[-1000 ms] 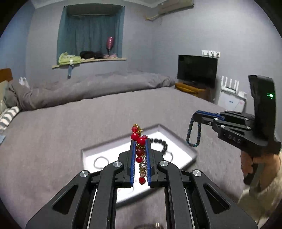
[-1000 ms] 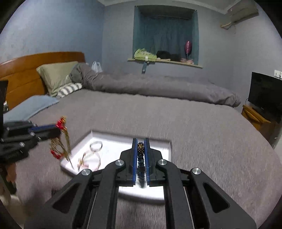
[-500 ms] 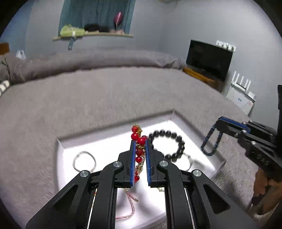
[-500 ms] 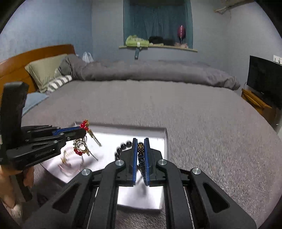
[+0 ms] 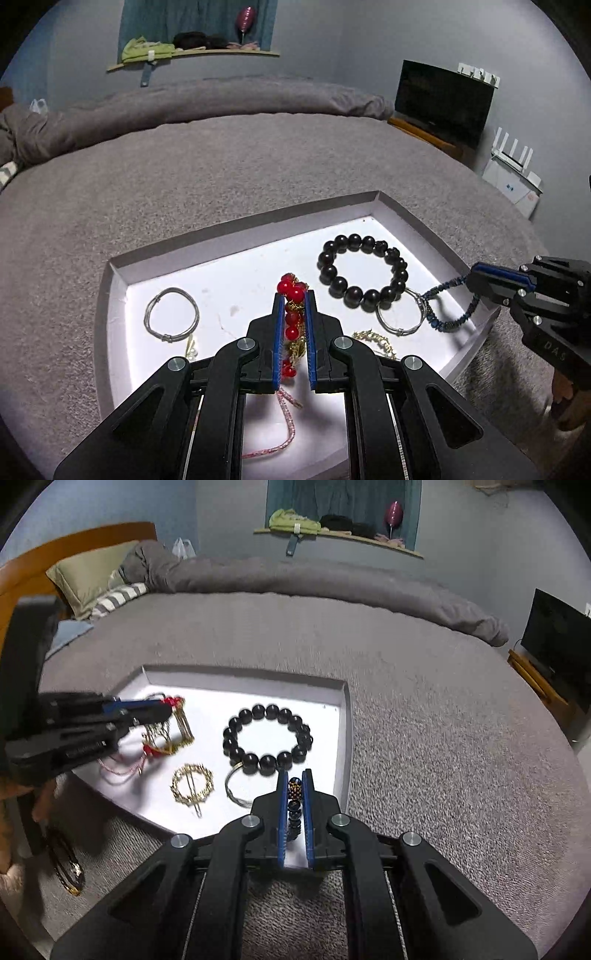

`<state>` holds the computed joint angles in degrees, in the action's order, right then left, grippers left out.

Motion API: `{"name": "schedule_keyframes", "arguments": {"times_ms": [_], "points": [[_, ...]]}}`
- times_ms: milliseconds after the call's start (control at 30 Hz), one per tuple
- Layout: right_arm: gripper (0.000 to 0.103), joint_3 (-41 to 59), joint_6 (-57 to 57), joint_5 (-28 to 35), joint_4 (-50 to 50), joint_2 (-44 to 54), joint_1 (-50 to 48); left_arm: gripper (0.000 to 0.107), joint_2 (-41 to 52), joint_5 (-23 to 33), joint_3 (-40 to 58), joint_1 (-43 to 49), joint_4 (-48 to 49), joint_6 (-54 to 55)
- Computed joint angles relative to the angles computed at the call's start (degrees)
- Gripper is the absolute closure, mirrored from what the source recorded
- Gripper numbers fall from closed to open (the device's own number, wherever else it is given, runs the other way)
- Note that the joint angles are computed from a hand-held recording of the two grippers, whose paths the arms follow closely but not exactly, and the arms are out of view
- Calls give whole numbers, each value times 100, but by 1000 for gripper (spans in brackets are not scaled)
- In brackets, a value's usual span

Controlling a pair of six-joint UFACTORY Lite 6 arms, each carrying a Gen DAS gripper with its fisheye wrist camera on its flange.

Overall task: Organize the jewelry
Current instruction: 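Lift and carry the red-bead chain and blue bead bracelet over the tray, then open the left tool on the red-bead chain while the right tool releases the blue bracelet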

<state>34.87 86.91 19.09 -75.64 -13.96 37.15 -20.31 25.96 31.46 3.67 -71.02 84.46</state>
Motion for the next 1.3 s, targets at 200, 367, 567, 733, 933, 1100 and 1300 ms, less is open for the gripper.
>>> {"name": "schedule_keyframes", "arguments": {"times_ms": [200, 367, 567, 733, 933, 1100, 1300], "points": [[96, -41, -18, -54, -37, 155, -58, 96, 126, 23, 61, 84, 129, -34], [96, -43, -163, -69, 52, 180, -27, 96, 359, -59, 92, -30, 139, -59], [96, -52, -303, -168, 159, 164, -94, 96, 309, -100, 34, -127, 113, -60], [96, -34, -430, -198, 276, 179, -143, 96, 393, -229, 39, -193, 88, -61], [96, -31, -307, -249, 171, 252, -233, 96, 390, -251, 49, -204, 111, -124], [95, -54, -300, -255, 176, 173, -285, 95, 274, -271, 46, -235, 311, -370], [81, -110, -10, -241, -60, 59, -311, 80, -129, -58, -51, -209, 613, -692]]}}
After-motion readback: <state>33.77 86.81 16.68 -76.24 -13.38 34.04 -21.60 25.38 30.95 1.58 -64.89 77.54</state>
